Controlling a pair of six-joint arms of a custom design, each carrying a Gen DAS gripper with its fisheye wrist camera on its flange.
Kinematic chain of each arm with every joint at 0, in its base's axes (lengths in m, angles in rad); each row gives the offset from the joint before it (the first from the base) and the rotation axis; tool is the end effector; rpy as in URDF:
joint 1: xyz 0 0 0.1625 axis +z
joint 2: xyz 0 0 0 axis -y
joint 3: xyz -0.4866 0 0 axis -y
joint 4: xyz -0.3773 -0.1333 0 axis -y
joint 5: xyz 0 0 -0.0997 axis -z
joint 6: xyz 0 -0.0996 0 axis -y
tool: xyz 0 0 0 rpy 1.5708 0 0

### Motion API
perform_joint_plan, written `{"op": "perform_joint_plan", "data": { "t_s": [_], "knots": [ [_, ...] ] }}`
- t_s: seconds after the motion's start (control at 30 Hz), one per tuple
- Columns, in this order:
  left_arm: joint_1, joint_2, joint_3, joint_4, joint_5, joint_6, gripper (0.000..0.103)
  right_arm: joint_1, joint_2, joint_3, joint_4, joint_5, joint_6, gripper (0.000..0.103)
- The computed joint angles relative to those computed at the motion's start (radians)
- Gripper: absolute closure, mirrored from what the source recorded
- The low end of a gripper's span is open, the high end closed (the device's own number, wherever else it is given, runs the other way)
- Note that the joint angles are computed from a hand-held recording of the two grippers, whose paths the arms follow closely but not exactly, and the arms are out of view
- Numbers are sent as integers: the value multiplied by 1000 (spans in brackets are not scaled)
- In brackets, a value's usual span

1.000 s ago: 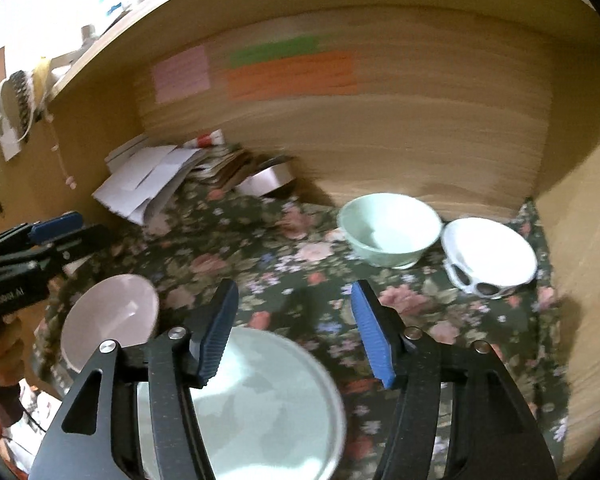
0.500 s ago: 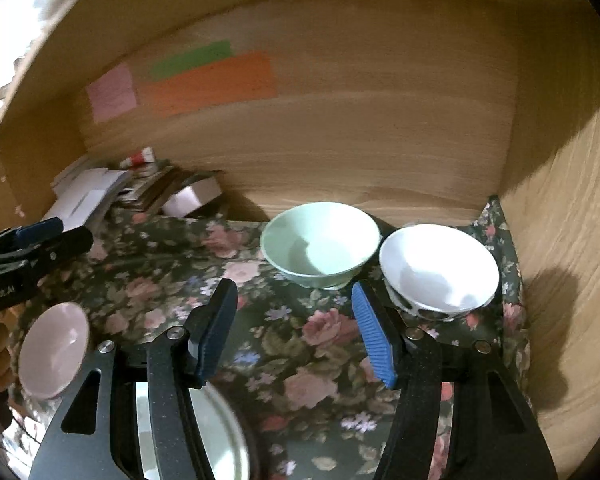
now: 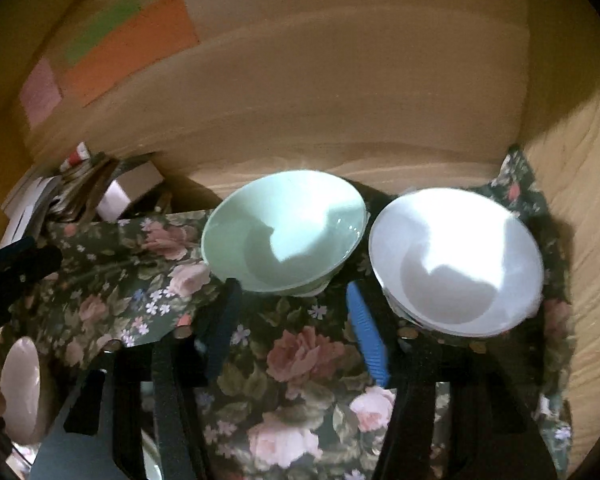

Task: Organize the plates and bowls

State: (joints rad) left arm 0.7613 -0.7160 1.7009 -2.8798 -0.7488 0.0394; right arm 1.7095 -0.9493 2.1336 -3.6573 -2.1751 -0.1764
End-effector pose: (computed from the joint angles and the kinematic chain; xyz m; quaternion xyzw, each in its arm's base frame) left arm -0.3586 -0.6266 0.1350 0.3138 0.8510 -0.2852 0.3099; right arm 0.1522 -0.5358 0.2361 0.0067 -0.8689 0.4111 0.2756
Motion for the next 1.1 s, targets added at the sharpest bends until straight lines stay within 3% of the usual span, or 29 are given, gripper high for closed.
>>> {"op": "perform_joint_plan", "data": {
  "t_s": [0.43, 0.77, 1.1],
  "knots": [
    [42, 41, -97, 130, -72, 2, 28, -26, 44, -70, 63, -25, 99, 65],
    [55, 63, -137, 160, -95, 26, 22, -39, 72, -140, 143, -64, 108, 65],
    [72, 76, -174, 229, -111, -5, 22, -67, 60, -193, 301, 9, 90, 79]
  ]
}}
